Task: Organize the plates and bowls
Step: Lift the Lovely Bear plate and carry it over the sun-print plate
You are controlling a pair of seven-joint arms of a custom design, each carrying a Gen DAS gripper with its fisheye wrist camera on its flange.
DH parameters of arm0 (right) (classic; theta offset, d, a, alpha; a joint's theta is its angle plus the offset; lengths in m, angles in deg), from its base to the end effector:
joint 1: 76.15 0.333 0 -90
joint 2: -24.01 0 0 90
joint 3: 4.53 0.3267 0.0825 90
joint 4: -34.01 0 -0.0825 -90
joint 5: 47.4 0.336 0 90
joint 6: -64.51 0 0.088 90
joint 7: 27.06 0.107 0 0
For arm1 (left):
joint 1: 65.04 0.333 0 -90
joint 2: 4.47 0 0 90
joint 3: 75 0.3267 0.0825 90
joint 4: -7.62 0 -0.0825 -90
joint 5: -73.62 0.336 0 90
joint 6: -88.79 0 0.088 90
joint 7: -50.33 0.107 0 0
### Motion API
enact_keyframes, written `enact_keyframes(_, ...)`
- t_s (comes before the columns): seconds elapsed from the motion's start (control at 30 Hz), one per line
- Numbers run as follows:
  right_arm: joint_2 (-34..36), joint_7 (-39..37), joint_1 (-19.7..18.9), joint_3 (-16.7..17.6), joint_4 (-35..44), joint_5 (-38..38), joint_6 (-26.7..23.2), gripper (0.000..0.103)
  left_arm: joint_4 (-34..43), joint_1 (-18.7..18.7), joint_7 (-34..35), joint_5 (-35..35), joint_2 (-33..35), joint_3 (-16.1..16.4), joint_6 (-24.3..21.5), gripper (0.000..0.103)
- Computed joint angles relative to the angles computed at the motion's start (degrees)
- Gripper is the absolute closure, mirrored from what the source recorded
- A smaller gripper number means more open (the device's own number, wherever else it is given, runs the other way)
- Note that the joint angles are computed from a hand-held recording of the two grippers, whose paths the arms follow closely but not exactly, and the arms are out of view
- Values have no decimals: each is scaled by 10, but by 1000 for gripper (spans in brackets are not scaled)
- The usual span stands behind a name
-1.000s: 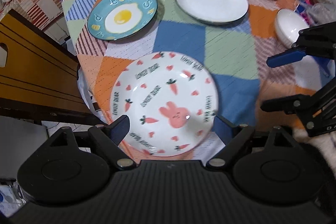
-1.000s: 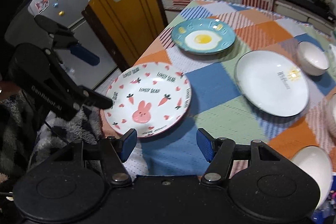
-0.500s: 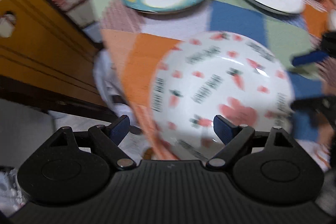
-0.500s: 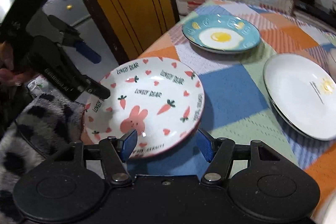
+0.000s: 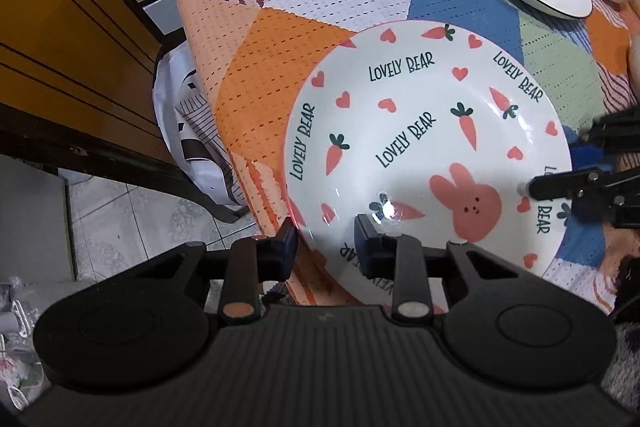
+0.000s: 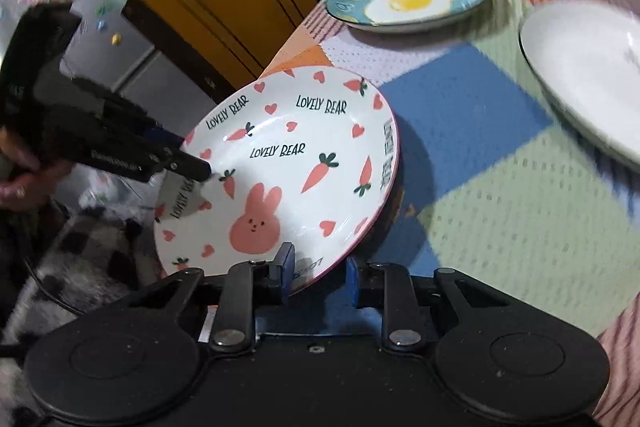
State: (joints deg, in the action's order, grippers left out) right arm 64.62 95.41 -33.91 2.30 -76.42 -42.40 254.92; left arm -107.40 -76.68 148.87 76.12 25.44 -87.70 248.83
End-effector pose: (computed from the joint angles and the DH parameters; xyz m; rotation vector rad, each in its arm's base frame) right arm 0.4389 0.4740 0.2480 -1.8509 1.6053 0.0358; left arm 0.5581 -0.2426 0.2741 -1.4475 2.6436 -0.4133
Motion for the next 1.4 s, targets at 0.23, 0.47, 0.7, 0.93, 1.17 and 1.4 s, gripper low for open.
enact_keyframes(0.23, 5, 19, -31, 34, -5, 8, 21, 80, 19, -8, -30, -9, 6, 7, -25, 74)
enact_keyframes(0.47, 5, 36, -72, 76, -4, -2, 5, 82, 35, -18, -71, -7, 11, 13, -40, 73)
enact_keyframes(0.7, -20, 45, -95, 94, -39, -14, 22, 82, 16, -30, -100, 4, -15, 9, -28, 73)
enact_keyframes(0.93, -95, 38, -82, 62, -115, -15, 46, 82, 8, -20, -112, -46, -37, -28, 12, 73)
enact_keyframes(1.17, -154, 30, -136, 78, -172, -37, 52, 82, 62, -68, -158, -23, -26, -12, 18, 73)
enact_keyframes(1.4, -203, 28, -218, 101, -211, -83, 39, 82, 197, -124, -213, 22, 41, 9, -21, 73)
